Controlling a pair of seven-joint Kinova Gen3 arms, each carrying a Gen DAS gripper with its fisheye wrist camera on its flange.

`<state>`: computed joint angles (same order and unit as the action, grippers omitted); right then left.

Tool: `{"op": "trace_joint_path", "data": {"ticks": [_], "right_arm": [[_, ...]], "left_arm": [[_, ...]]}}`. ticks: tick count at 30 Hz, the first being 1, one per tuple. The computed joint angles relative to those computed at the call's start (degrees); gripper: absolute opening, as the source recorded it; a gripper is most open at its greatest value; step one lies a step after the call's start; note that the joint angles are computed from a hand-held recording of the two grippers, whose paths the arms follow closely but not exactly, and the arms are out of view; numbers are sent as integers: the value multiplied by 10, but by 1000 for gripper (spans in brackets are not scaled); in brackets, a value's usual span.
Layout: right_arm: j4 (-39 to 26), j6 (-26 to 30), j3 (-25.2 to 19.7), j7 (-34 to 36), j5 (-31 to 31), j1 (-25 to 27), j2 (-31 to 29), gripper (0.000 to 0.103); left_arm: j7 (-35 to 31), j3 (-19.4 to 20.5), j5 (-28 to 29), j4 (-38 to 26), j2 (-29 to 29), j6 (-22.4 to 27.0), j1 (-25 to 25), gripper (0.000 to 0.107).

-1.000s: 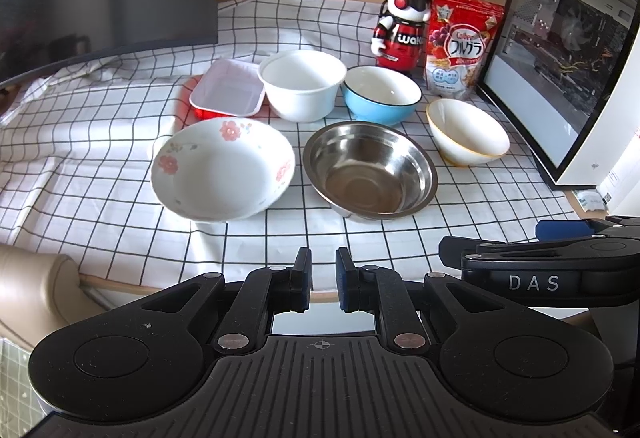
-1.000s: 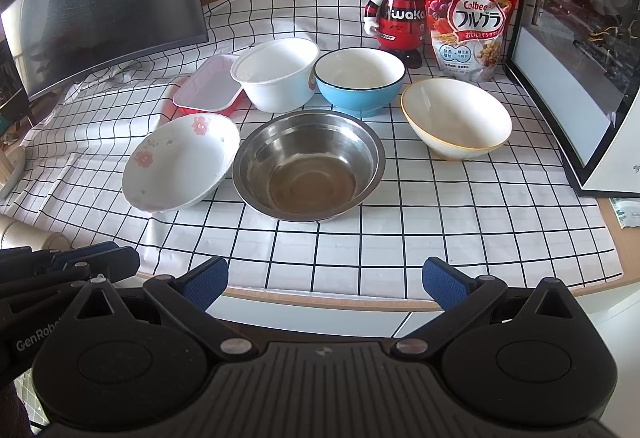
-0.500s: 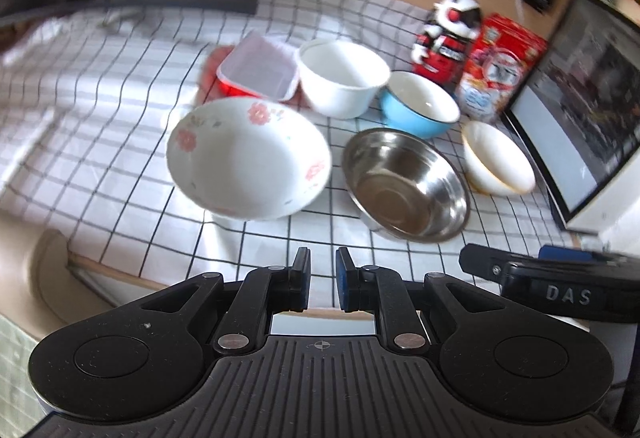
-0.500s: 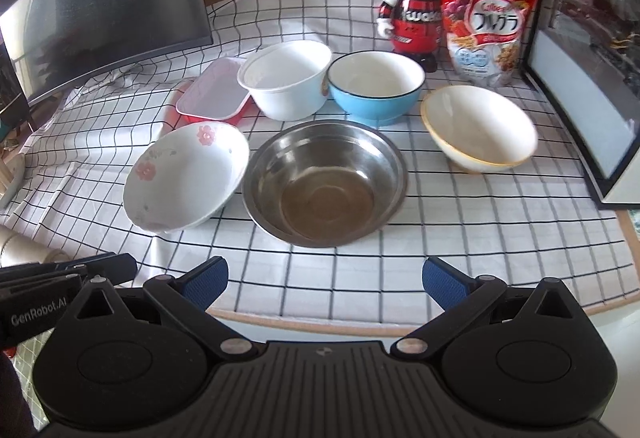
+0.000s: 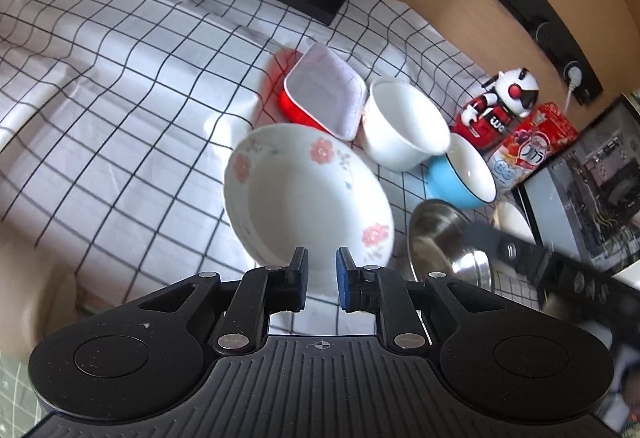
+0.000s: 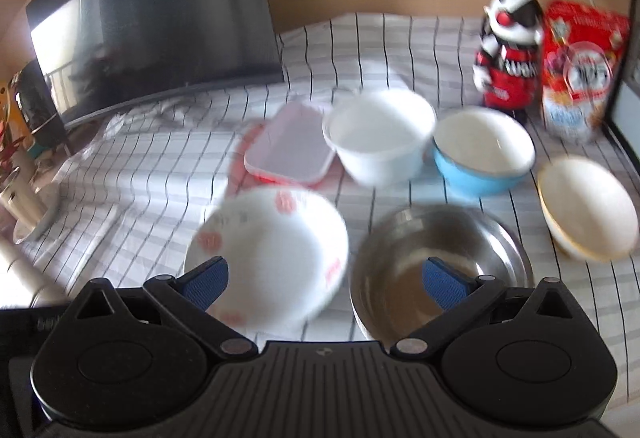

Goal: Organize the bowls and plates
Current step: 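Move both tools to the stainless steel bowl and grip its rim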

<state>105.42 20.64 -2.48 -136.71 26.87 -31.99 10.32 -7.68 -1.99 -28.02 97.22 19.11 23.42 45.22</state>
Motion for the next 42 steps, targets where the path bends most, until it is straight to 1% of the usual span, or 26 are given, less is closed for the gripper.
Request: {"op": "trace_joint_path", "data": {"ticks": [2, 3, 4, 6, 8, 9, 10, 12, 14, 17, 19, 21, 23, 24, 26, 28, 30, 32, 33, 34, 36, 37, 39, 40, 41, 42], "right_arm": [[-19, -12, 21, -20, 38, -23, 24, 103], [-32, -6, 44, -34, 61, -49, 38, 103], [-48, 10, 65, -45, 85, -76, 55, 103], [-84, 57, 103, -51, 122, -126, 90, 103], [-116, 96, 110, -26, 123, -142, 117, 103], [-126, 103, 100, -3, 110, -134, 125, 103], [-131, 101, 81, 21, 94, -115, 128, 103], [-149, 104, 30, 67, 47, -62, 136, 103], [-155, 99, -15, 101, 1, -9, 139, 103], [-158, 85, -76, 161, -69, 71, 142, 103], [-159, 82, -113, 208, -103, 122, 140, 103], [-157, 83, -116, 254, -124, 145, 133, 103], [-148, 80, -84, 301, -159, 145, 121, 103], [-139, 75, -78, 324, -178, 155, 114, 103], [-120, 65, -91, 371, -210, 199, 103, 103], [-100, 57, -78, 417, -238, 217, 93, 103], [-76, 47, -83, 464, -249, 244, 82, 103], [-47, 32, -119, 510, -270, 297, 74, 103], [-36, 29, -136, 534, -293, 323, 72, 103], [-32, 33, -153, 557, -316, 350, 76, 103], [-34, 55, -188, 586, -363, 403, 90, 103], [-38, 68, -204, 603, -386, 429, 100, 103], [-38, 77, -235, 650, -433, 479, 119, 102], [-36, 81, -240, 673, -456, 492, 125, 101], [-37, 88, -236, 687, -472, 494, 129, 97], [-39, 98, -221, 704, -494, 487, 132, 94]], "left_arm": [[-41, 30, 28, 22, -7, -47, -51, 17], [-59, 45, 39, 34, -13, -70, -76, 17], [-73, 49, 49, 47, -18, -93, -90, 17], [-86, 28, 52, 64, -20, -121, -87, 17], [-99, -21, 56, 65, -16, -112, -54, 17], [-113, -34, 59, 62, -14, -100, -46, 17], [-121, -36, 54, 63, -13, -97, -49, 17], [-138, -54, 54, 72, -10, -109, -44, 17], [-169, -82, 90, 74, -4, -115, -31, 17], [-197, -122, 154, 87, 1, -146, -8, 17], [-203, -132, 161, 86, 5, -159, 6, 17], [-213, -116, 162, 73, 11, -161, 4, 17], [-237, -83, 183, 49, 24, -157, -11, 17], [-249, -68, 192, 31, 32, -150, -16, 17], [-258, -58, 197, -22, 60, -120, -6, 17], [-243, -55, 180, -75, 92, -93, 11, 17], [-238, -27, 166, -128, 125, -65, 3, 17], [-220, 11, 125, -181, 157, -31, -10, 17], [-205, 17, 102, -208, 173, -12, -7, 17], [-191, 21, 79, -234, 189, 9, -3, 17], [-193, 45, 51, -287, 217, 55, -8, 17], [-204, 47, 51, -314, 231, 78, -7, 17], [-226, 22, 78, -367, 258, 125, 13, 17], [-242, 1, 102, -393, 272, 148, 23, 17], [-255, -23, 125, -417, 282, 171, 36, 18], [-265, -39, 141, -439, 292, 195, 45, 19]]}}
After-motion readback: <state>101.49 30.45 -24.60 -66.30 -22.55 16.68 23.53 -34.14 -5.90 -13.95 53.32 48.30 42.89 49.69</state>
